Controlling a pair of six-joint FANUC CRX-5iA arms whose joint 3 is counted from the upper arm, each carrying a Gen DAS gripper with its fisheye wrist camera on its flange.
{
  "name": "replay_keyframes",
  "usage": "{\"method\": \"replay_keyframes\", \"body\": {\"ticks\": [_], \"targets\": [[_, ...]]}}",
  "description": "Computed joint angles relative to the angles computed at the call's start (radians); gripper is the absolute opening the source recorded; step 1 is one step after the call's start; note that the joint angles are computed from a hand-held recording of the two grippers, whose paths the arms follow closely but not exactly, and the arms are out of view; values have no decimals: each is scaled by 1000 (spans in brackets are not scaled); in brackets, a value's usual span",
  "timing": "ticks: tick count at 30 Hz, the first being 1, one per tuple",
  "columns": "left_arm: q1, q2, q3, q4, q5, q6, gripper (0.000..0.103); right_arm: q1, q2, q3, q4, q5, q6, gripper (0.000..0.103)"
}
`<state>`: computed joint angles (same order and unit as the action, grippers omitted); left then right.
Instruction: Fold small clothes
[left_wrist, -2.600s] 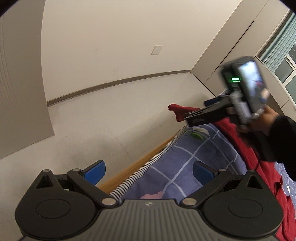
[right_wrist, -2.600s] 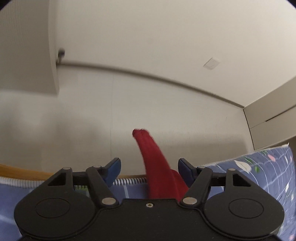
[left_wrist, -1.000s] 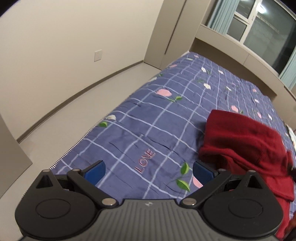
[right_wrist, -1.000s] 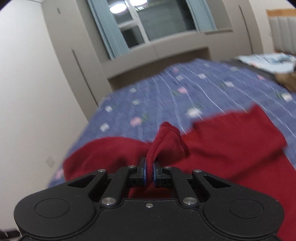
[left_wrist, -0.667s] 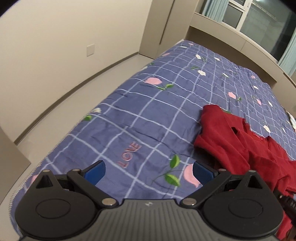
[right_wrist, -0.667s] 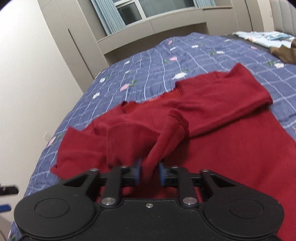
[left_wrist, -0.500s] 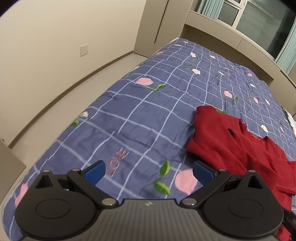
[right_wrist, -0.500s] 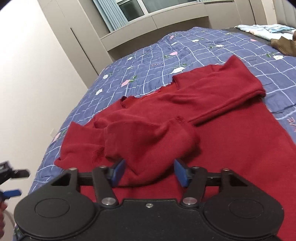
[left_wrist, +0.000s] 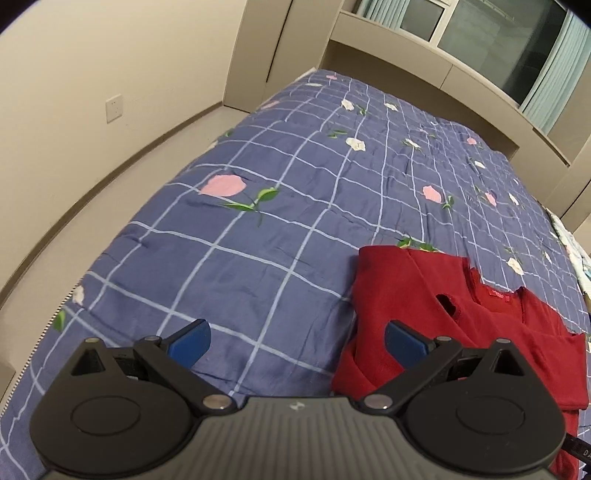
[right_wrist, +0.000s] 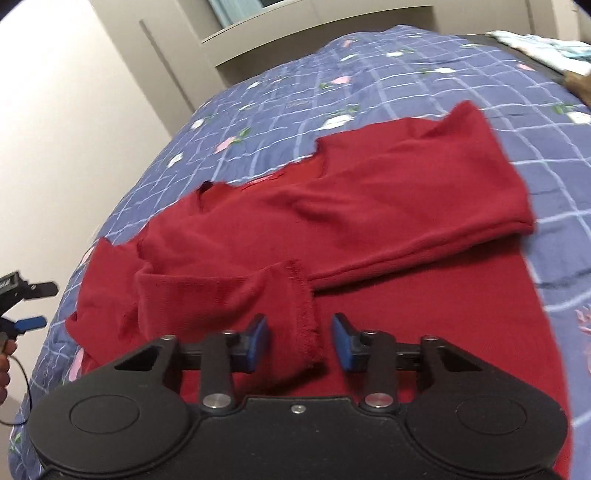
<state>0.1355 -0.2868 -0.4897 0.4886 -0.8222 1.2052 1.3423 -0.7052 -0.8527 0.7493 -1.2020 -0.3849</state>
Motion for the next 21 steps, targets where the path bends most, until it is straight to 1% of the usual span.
{"method": "replay_keyframes", "body": {"ticks": [1,3,4,6,8,10,13,16,18,21], "targets": [[-5,3,1,-2,2,-3,102,-7,19,12,-9,3,35,9],[-8,7,0,-1,2,-6,102,-12,23,13,-7,21,62,3],[-10,9,-1,2,2,-8,102,-11,17,10,1,29,64,3],[-13,12,-3,9,3,-9,102,0,15,16,29,16,90,3],[-16,14,-3,14,3,-10,102,6,7,21,86,2,116,2],[-20,15,-2,22,7,-11,102,-9,2,37,145,-12,171,2],[-31,12,-5,36,25,-6,102,-87,4,74,229,-4,292,2],[-47,14,-8,50,47,3,102,-163,1,98,289,6,370,2],[-62,21,-2,38,57,26,102,-208,1,103,301,-2,399,2],[-84,41,9,20,60,49,102,-250,-25,88,258,-19,405,2]]}}
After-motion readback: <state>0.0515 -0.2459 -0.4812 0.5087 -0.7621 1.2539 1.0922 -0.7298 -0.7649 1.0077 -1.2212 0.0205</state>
